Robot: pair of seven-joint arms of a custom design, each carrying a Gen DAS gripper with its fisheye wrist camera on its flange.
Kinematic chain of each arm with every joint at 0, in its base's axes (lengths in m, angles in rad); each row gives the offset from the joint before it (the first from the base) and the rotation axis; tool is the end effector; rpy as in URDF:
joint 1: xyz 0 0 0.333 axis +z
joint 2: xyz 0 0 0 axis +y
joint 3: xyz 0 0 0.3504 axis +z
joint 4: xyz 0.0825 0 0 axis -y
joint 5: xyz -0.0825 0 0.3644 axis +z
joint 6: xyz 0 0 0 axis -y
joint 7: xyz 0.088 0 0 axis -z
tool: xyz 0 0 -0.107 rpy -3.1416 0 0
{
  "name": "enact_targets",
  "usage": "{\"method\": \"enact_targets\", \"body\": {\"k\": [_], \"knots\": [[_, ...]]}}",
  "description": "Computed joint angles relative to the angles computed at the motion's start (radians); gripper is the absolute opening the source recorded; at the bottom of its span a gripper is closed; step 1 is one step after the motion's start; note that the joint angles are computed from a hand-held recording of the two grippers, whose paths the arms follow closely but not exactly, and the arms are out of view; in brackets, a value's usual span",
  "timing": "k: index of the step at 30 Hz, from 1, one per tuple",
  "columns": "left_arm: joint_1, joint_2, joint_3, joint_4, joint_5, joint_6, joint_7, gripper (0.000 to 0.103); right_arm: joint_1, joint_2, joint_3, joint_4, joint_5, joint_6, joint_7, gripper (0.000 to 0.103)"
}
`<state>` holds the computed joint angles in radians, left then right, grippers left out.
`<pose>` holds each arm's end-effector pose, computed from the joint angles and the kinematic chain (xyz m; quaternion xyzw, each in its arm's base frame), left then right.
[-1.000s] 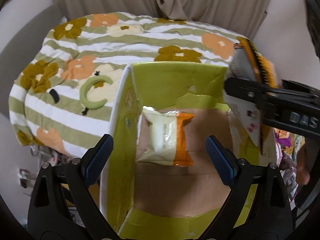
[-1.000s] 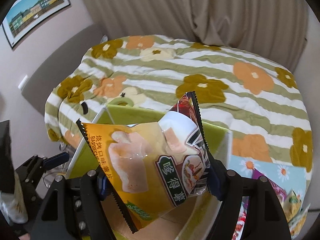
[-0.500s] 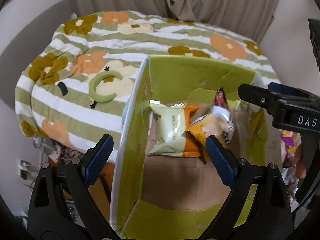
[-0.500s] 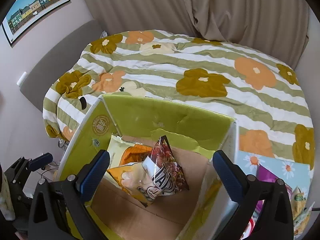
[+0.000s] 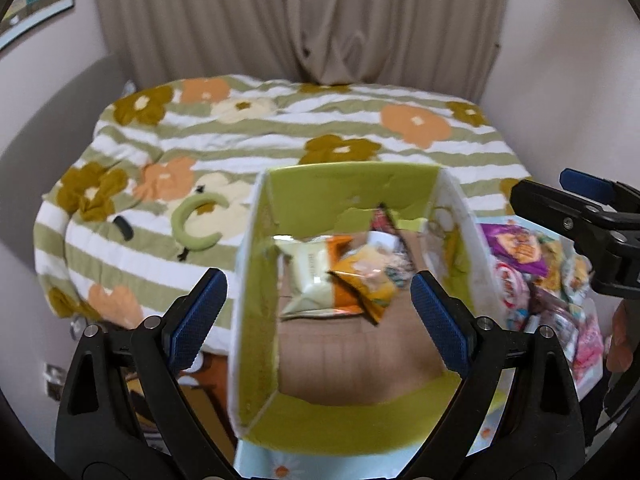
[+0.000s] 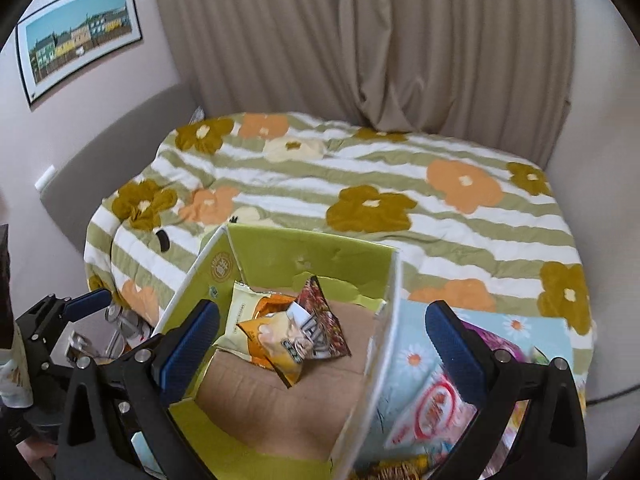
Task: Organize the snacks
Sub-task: 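Lower the yellow chip bag into the box and open the right tool, then grasp the brown candy bag with the left tool while the right tool grasps the pink striped bag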
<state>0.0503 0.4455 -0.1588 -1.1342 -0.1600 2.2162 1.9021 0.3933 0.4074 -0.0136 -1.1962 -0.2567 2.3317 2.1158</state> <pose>0.7218 -0.0501 0.6627 -0.5417 0.7726 -0.2784 0.1795 0.6678 0.2647 0.6718 -0.6376 0.6740 -0.2262 0.2966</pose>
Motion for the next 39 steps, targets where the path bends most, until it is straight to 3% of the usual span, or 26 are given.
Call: {"method": "enact_targets", "body": {"k": [6, 11, 16, 28, 34, 39], "knots": [[0.012, -0.11, -0.036, -0.149, -0.088, 0.017, 0.09, 0.093, 0.019, -0.228, -0.012, -0.304, -0.129, 0.079, 0.197, 0.103], [-0.015, -0.232, -0.044, -0.315, -0.17, 0.061, 0.152, 0.093, -0.031, -0.403, 0.028, -0.514, -0.237, 0.094, 0.319, 0.103], [-0.084, -0.355, -0.037, -0.485, -0.184, 0.135, 0.129, 0.093, -0.112, -0.591, 0.065, -0.741, -0.279, 0.139, 0.363, 0.103], [-0.256, -0.517, -0.07, -0.777, -0.112, 0.258, -0.107, 0.093, -0.228, -0.947, 0.044, -1.176, -0.136, 0.202, 0.148, 0.103], [-0.313, -0.489, -0.097, -0.798, 0.031, 0.319, -0.172, 0.093, -0.279, -1.015, 0.041, -1.294, -0.041, 0.224, 0.052, 0.103], [-0.354, -0.402, -0.114, -0.751, 0.203, 0.322, -0.184, 0.093, -0.343, -1.024, 0.067, -1.365, 0.003, 0.255, 0.012, 0.103]]}}
